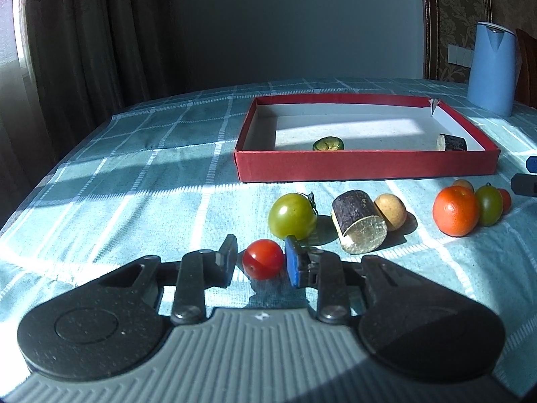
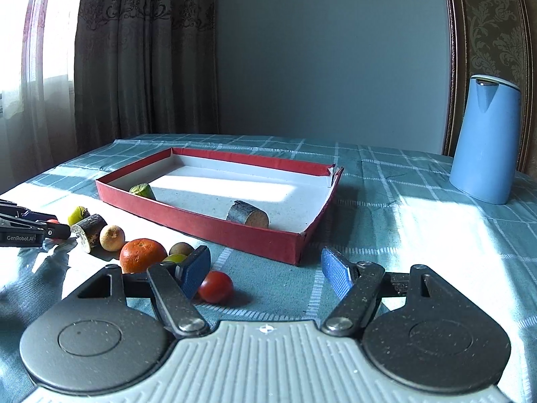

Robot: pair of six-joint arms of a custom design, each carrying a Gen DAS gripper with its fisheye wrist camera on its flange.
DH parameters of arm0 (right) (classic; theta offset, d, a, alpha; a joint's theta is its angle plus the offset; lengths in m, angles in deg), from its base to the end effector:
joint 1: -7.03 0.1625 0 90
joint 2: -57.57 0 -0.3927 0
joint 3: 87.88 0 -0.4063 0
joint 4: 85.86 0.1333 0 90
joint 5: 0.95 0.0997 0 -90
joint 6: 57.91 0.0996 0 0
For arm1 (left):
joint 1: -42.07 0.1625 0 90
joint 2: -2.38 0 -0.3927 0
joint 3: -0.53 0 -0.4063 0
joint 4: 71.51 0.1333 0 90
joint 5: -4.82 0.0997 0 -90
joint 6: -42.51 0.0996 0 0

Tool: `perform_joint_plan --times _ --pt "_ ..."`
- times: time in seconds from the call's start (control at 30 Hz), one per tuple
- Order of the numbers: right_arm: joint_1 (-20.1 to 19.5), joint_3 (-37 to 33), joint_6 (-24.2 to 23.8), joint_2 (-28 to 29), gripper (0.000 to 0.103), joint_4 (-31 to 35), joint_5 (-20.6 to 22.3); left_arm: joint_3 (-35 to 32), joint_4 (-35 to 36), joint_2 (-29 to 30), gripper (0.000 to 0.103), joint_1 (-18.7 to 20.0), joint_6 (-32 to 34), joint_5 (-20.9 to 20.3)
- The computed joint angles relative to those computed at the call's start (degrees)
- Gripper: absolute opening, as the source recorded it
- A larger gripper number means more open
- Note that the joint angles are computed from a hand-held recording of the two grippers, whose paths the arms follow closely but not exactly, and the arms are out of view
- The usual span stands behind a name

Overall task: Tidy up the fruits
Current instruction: 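Move left gripper to a red cherry tomato while right gripper approaches another, then close left gripper on red cherry tomato while right gripper grasps its cherry tomato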

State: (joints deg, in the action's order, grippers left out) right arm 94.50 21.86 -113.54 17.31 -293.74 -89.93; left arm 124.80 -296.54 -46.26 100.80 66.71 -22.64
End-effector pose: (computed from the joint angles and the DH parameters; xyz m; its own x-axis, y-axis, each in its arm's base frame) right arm 0.1092 -0.5882 0.0442 -0.5884 -0.5301 0.6106 -0.8084 0.3999 -0.4319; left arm -0.0444 -0.5002 0.1261 -0.6128 -0.1988 -0.7648 0.5651 0.5663 -0.5999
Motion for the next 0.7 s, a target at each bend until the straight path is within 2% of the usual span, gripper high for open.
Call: perform_joint_plan --times 0.07,0.1,0.13,0.23,0.3,0.37,0.43,0.7 --pt "1.02 -1.04 -1.58 0.48 0.068 3.22 -3.29 0.00 -0.03 0.04 0.028 0.00 0.04 -0.02" --pt "1.36 -1.40 -2.46 0.63 0.064 4.69 -4.21 -0.01 -0.11 0.08 0.028 -0.04 0.15 0.06" --pt "1.55 -1.41 -3.20 0.85 0.060 4.77 -4.48 -0.03 -0.16 0.11 0.028 -0.05 0.24 0.09" --pt "2.16 -1.85 -4.59 1.59 0.060 4.45 -5.68 -0.08 0.15 0.18 0.028 -0.08 0.30 0.09" --pt "2.88 -3.01 -5.03 2.11 0.056 6.86 -8.48 -0.16 -0.40 0.40 0.028 -0.19 0.88 0.19" --pt "2.71 -3.08 -5.32 1.66 0.051 8.41 -7.42 -0.22 -0.23 0.47 0.028 -0.19 1.08 0.14" --pt "2.56 -3.79 -4.00 1.37 0.041 11.02 -7.04 -0.27 -0.30 0.51 0.028 -0.19 1.22 0.16" --pt "2.22 -3.87 -3.05 0.70 0.035 13.11 -5.94 -0.23 -0.24 0.57 0.027 -0.17 1.74 -0.10"
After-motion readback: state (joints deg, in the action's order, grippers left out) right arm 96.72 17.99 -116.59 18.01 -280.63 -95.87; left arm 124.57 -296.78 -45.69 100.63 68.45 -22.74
